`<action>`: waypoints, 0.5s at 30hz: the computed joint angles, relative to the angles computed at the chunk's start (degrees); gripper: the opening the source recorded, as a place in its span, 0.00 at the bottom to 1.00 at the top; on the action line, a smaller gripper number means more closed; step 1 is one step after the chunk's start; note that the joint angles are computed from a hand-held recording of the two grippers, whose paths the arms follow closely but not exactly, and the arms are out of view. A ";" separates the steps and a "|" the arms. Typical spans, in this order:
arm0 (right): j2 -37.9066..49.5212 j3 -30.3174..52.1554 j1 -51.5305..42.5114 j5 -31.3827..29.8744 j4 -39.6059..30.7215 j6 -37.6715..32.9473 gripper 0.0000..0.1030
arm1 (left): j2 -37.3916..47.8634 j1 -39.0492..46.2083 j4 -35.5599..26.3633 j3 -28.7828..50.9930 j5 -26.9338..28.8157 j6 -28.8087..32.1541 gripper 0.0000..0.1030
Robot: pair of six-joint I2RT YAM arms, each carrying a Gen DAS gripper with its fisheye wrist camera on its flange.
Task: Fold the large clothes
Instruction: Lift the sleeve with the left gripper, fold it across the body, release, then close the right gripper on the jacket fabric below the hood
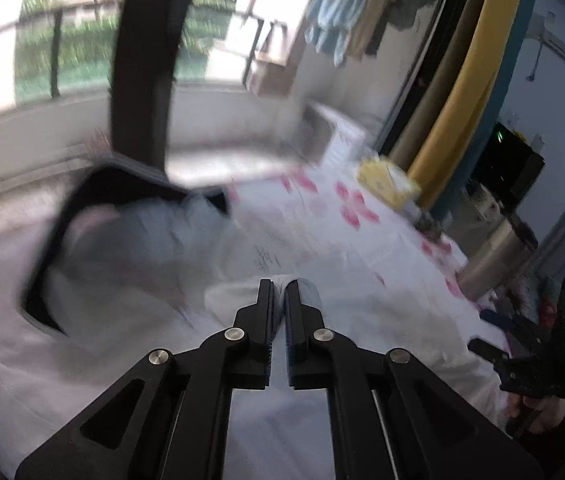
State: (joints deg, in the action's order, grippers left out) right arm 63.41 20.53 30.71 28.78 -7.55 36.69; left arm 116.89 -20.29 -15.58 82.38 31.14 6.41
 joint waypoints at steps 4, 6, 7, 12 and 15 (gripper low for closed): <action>2.14 1.21 0.53 0.03 -0.42 0.24 0.74 | 0.82 -0.66 -0.05 -3.90 1.95 0.38 0.55; 3.56 2.45 0.41 -0.16 -0.68 -0.59 0.74 | -0.13 0.06 0.30 -6.35 2.86 1.89 0.56; 4.27 3.08 0.30 -0.27 -0.72 -1.10 0.74 | -0.91 0.84 0.72 -7.82 2.96 2.70 0.56; 11.01 8.75 -1.52 -2.25 0.33 -7.04 0.74 | -4.64 9.74 -0.01 -12.13 5.39 7.37 0.56; 16.07 13.14 -1.97 -3.18 0.97 -10.78 0.74 | -4.98 16.13 -0.31 -12.60 5.00 9.83 0.56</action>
State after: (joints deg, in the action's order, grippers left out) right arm 79.48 33.67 28.74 25.60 -6.58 25.92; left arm 111.91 -4.17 -15.89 69.78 36.14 16.25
